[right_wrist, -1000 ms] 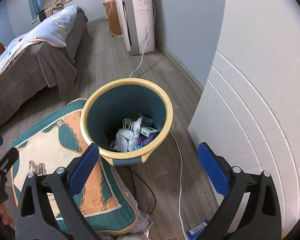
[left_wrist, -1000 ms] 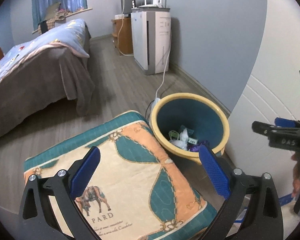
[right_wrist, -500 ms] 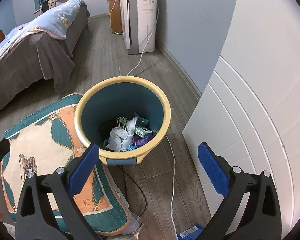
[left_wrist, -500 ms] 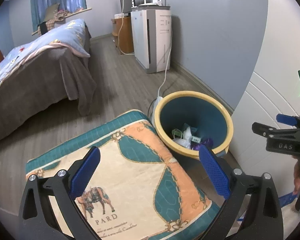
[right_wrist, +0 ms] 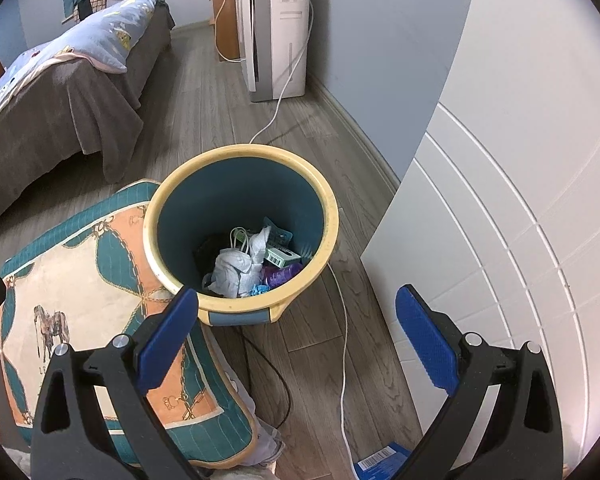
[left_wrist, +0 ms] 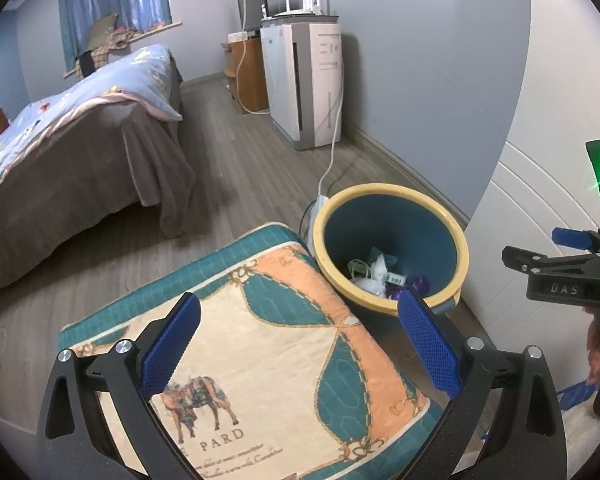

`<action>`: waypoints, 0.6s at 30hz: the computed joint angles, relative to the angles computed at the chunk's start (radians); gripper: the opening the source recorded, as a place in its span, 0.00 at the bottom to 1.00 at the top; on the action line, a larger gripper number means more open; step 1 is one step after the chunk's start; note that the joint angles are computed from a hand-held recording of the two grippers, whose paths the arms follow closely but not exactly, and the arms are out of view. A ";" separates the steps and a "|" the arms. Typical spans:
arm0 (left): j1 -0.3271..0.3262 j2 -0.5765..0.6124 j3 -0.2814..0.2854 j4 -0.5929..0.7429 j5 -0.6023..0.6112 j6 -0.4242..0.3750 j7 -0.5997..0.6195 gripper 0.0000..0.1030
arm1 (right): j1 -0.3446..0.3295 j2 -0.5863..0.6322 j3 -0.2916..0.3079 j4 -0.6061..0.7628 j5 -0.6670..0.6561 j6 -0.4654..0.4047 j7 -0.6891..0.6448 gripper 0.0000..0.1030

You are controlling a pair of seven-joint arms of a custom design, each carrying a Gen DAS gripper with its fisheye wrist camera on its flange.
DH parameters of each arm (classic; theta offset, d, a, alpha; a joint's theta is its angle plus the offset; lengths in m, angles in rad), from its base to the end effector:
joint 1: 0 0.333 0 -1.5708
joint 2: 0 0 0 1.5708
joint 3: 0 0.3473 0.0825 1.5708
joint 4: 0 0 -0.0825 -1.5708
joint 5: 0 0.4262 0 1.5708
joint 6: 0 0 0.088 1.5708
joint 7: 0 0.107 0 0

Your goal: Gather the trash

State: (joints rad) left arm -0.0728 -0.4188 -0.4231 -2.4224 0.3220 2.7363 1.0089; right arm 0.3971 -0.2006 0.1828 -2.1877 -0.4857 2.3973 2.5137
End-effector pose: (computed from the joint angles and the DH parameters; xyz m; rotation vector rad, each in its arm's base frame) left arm 0.4255 -0.2648 0.5361 -1.5668 1.9456 -0.7139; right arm 0.4670 0.3076 0.5289 -1.8425 1.9665 -0.6116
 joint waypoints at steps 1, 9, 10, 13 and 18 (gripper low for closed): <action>0.000 -0.001 0.000 0.000 0.001 -0.001 0.001 0.95 | 0.000 0.002 0.001 0.002 -0.001 -0.002 -0.001 0.94; 0.000 -0.007 0.001 -0.002 0.001 -0.003 0.001 0.95 | 0.003 0.006 0.004 0.009 -0.008 -0.016 0.002 0.94; 0.000 -0.007 0.001 -0.001 0.001 -0.004 0.001 0.95 | 0.004 0.006 0.004 0.009 -0.009 -0.017 0.003 0.94; -0.002 -0.007 0.003 0.000 -0.002 -0.005 0.003 0.95 | 0.005 0.005 0.005 0.008 -0.010 -0.021 0.004 0.94; -0.002 -0.009 0.003 0.001 -0.003 -0.007 0.005 0.95 | 0.006 0.006 0.004 0.010 -0.011 -0.025 0.003 0.94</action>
State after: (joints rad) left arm -0.0749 -0.4275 -0.4201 -2.4215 0.3192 2.7290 1.0143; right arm 0.4033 -0.1948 0.1873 -2.1780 -0.4969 2.3722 2.5164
